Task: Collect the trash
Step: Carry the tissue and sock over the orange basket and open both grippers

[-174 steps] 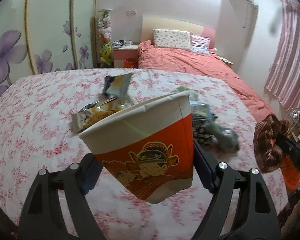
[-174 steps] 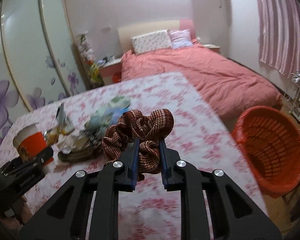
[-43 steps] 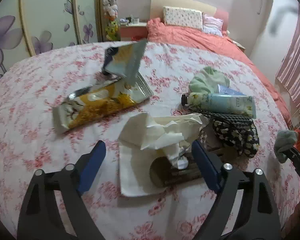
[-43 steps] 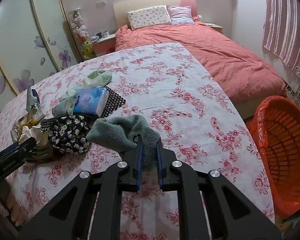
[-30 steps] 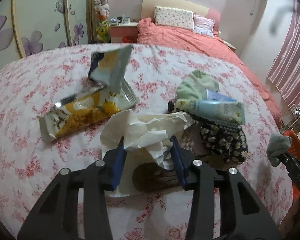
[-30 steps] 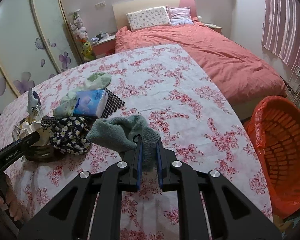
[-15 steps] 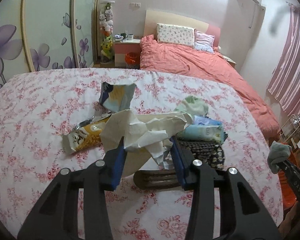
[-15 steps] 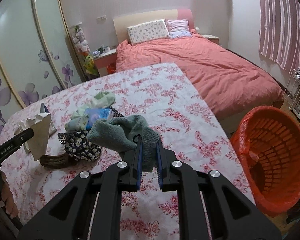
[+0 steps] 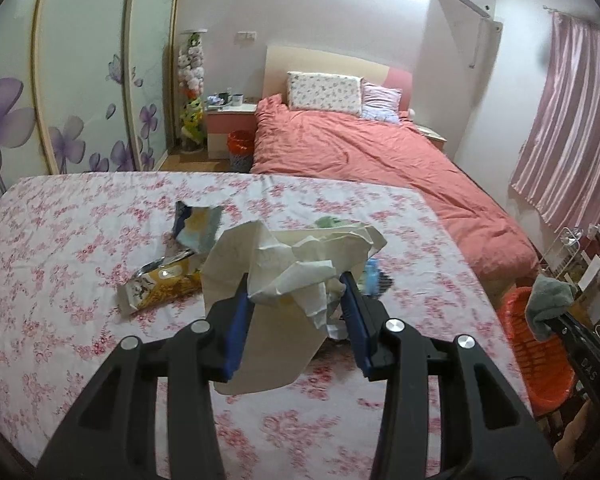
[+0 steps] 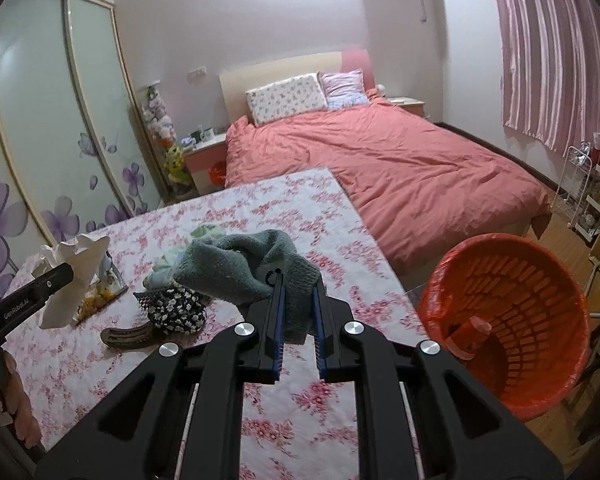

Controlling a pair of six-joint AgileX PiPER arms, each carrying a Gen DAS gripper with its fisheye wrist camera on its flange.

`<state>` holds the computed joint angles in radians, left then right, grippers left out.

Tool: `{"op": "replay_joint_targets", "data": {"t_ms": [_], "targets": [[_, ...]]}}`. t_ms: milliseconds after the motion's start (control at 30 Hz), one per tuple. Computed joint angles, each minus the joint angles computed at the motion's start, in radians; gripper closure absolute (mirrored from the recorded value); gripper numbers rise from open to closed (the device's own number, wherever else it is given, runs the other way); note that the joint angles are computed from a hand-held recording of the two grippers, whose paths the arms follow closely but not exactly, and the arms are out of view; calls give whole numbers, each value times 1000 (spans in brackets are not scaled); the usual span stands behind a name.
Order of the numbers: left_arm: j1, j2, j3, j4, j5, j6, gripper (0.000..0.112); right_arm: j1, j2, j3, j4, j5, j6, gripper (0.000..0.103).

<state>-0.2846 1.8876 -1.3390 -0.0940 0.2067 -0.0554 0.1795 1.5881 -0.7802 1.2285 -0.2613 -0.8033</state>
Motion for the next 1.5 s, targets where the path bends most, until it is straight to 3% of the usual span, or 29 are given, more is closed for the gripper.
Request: {"op": "replay_joint_targets", "data": {"t_ms": [300,667,1233,1500], "targets": [[-105,-62,47,5,-17,-21,69,-49,-101,109,-164,-42,170,91],[-270,-28,5,-179,-14,133,69,-217,-168,228,-444,-75,448,91],[-475,184,-249,-217,69,168,69,-499,-87,269,-903,-109,913,91],[-541,348,-476,-171,178,126,69,-586,-20,255,-1023,-119,1037,91]]}}
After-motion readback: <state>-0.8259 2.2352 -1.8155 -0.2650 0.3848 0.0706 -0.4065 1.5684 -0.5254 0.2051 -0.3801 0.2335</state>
